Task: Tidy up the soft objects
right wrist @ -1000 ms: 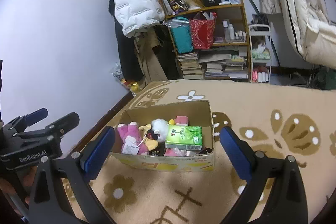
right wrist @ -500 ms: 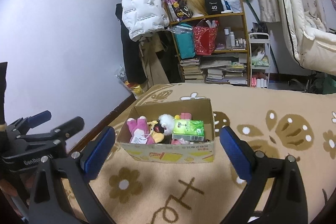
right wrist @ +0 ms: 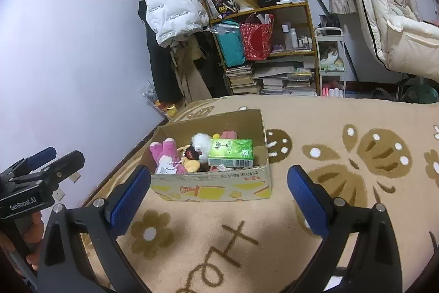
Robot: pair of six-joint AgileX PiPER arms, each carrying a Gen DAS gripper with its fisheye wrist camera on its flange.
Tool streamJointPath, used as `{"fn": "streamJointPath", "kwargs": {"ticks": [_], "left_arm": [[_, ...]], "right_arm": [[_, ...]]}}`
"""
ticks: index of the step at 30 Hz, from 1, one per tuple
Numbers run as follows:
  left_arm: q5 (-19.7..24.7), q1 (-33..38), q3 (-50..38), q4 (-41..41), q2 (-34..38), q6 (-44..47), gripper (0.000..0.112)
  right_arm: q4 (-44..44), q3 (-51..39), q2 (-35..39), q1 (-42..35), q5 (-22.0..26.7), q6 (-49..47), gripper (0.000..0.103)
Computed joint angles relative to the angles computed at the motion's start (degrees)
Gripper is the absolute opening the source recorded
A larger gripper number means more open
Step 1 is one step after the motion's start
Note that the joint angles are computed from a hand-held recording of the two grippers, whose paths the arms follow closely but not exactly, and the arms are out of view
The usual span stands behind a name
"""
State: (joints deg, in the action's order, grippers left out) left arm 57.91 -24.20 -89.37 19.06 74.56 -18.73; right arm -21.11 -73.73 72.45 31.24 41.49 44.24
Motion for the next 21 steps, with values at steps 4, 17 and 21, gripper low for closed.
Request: {"fn": "streamJointPath", "kwargs": {"ticks": [4, 17, 21], "left_arm": [[-0.08, -0.48, 0.84, 1.06, 0.51, -1.0, 0.103], [1.31, -3.55, 0.9, 6.71, 2.52, -3.24, 0.103], [2.18, -3.86, 0.65, 8.09, 3.14, -4.04, 0.103]], "right_arm": [[1.19, 0.56, 0.88, -0.57, -0.7, -0.75, 0.103], [0.22, 0.42, 3.01, 0.24, -0.65, -0.49, 0.103], [-0.57, 0.67, 3.2, 0.97, -0.48, 0.47, 0.103]]}}
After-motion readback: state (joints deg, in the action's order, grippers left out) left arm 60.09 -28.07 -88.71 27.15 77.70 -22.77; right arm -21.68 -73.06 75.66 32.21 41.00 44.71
